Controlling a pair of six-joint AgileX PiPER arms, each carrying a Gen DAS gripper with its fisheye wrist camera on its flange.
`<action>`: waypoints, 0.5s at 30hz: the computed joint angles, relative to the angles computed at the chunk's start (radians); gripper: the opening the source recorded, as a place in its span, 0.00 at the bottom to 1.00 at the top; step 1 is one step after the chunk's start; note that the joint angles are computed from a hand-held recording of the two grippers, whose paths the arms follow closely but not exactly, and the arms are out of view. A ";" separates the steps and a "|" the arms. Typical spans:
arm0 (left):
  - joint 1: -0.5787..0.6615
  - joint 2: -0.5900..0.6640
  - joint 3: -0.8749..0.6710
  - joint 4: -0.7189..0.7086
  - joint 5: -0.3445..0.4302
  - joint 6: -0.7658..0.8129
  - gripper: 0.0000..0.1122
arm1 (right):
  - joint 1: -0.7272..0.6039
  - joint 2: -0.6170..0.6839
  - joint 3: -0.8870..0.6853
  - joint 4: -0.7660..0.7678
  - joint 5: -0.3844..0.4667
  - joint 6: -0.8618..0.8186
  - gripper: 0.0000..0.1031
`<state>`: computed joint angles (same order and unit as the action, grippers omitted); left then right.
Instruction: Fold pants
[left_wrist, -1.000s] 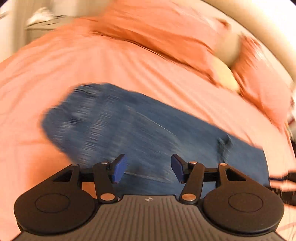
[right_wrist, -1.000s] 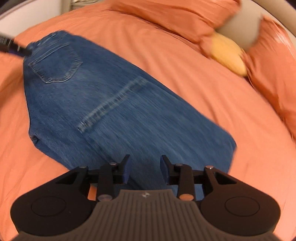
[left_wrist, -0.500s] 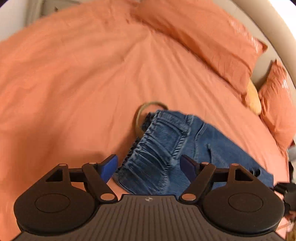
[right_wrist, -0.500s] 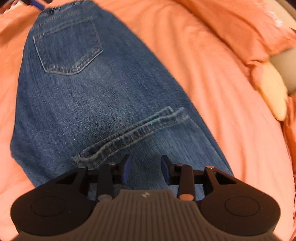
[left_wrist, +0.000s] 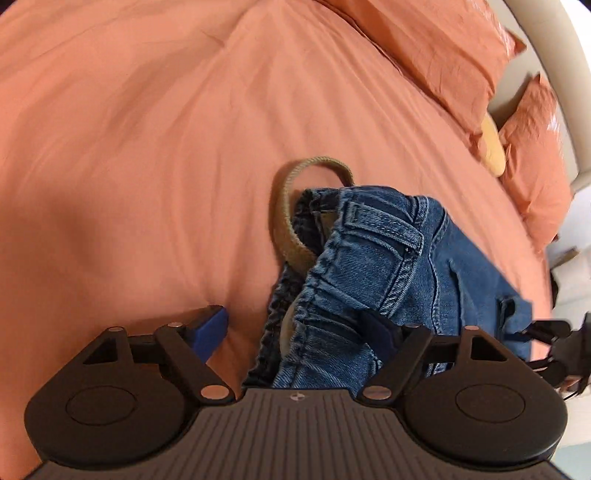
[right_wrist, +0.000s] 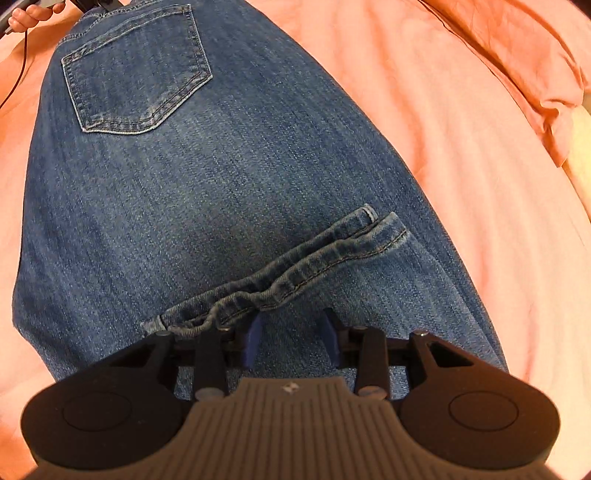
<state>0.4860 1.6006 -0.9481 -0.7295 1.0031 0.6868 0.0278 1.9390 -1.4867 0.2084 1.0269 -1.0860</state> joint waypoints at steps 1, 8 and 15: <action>-0.022 -0.006 -0.001 0.014 -0.014 -0.018 0.75 | -0.003 0.004 -0.005 0.003 0.003 0.001 0.33; -0.081 -0.068 0.047 0.015 -0.089 -0.103 0.52 | -0.006 -0.004 0.007 0.004 -0.015 0.003 0.33; -0.174 -0.193 0.046 0.173 -0.139 -0.308 0.24 | -0.018 -0.039 0.073 0.027 -0.063 -0.019 0.33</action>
